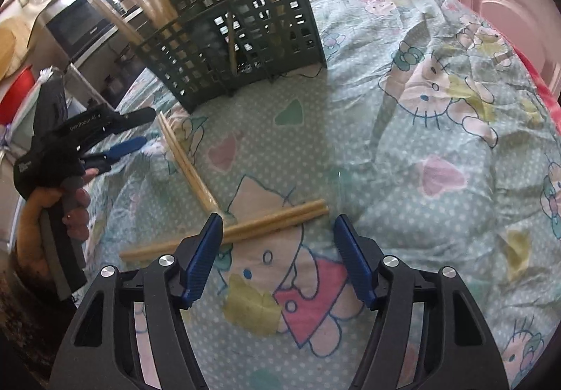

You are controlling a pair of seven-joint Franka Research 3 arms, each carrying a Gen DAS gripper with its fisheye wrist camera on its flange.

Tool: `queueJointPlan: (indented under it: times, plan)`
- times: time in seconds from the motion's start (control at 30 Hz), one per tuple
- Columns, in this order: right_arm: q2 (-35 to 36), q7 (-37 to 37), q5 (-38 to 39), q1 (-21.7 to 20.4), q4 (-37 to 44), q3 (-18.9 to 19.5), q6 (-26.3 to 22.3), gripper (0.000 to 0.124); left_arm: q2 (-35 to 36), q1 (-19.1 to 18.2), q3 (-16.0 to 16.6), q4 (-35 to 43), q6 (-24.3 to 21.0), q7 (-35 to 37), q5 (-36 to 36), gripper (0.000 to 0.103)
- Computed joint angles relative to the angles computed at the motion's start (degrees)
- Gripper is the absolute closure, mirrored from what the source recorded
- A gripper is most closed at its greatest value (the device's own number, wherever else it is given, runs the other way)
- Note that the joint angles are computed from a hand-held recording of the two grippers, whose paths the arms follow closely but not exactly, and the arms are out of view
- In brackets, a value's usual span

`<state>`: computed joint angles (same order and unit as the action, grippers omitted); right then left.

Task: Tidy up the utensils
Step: 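Close the left tool on a chopstick while the right tool grasps another, then lift both held chopsticks upright and carry them above the green caddy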

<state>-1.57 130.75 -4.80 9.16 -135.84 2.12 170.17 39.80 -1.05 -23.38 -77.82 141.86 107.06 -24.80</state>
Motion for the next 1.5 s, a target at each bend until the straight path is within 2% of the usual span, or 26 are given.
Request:
queueJointPlan:
  times: [0.1, 0.3, 0.47, 0.57, 0.73, 0.8, 1.03, 1.2, 1.27, 1.37, 1.5]
  plan:
    - [1.35, -0.39, 1.68, 0.07, 1.63, -0.45, -0.31, 0.062, 1.56, -0.92, 0.8, 2.51, -0.73, -1.85, 0.97, 0.055]
    - [3.37, -1.13, 4.25, 0.2, 4.31, -1.77, -1.46, 0.076, 5.05, -2.32, 1.82, 8.08, -2.48, -5.63, 3.34, 0.066]
    - [4.68, -3.51, 8.77, 0.04, 6.1, -2.42, -2.43, 0.101, 6.83, -3.37, 2.59, 11.21, -3.33, -7.58, 5.92, 0.071]
    - [4.51, -6.65, 12.52, -0.05, 5.83, -2.23, -1.78, 0.114, 7.22, -3.98, 3.09, 11.92, -3.0, -8.39, 7.51, 0.079]
    - [3.96, -13.27, 18.92, 0.15, 5.0, -1.43, 1.03, 0.119, 8.11, -4.02, 2.98, 13.05, -2.84, -9.09, 8.76, 0.092]
    - [3.86, -13.51, 18.67, 0.51, 5.05, -1.52, 1.57, 0.119, 8.43, -3.75, 2.64, 13.44, -2.95, -8.95, 8.7, 0.095]
    - [2.91, -21.92, 24.88, 1.11, 4.95, -0.59, 5.69, 0.12, 6.74, -0.57, -0.32, 9.99, -0.78, -5.34, 4.51, 0.097]
    - [1.48, -20.44, 18.91, 1.34, 4.9, -1.04, 7.88, 0.12, 1.6, 3.2, -3.58, 2.44, 4.21, 0.95, -0.86, 0.098]
    - [0.9, -17.75, 14.06, 0.95, 4.97, -0.96, 8.5, 0.12, -1.04, 5.06, -5.31, -0.98, 6.16, 4.8, -3.77, 0.098]
    - [0.33, -12.94, 6.06, -0.18, 5.46, -0.46, 9.17, 0.12, -4.06, 6.89, -7.05, -4.3, 7.63, 9.96, -8.09, 0.099]
    - [-0.54, -10.5, 0.96, -1.36, 6.06, 0.37, 9.51, 0.12, -8.73, 8.69, -9.02, -8.71, 9.35, 18.31, -14.88, 0.099]
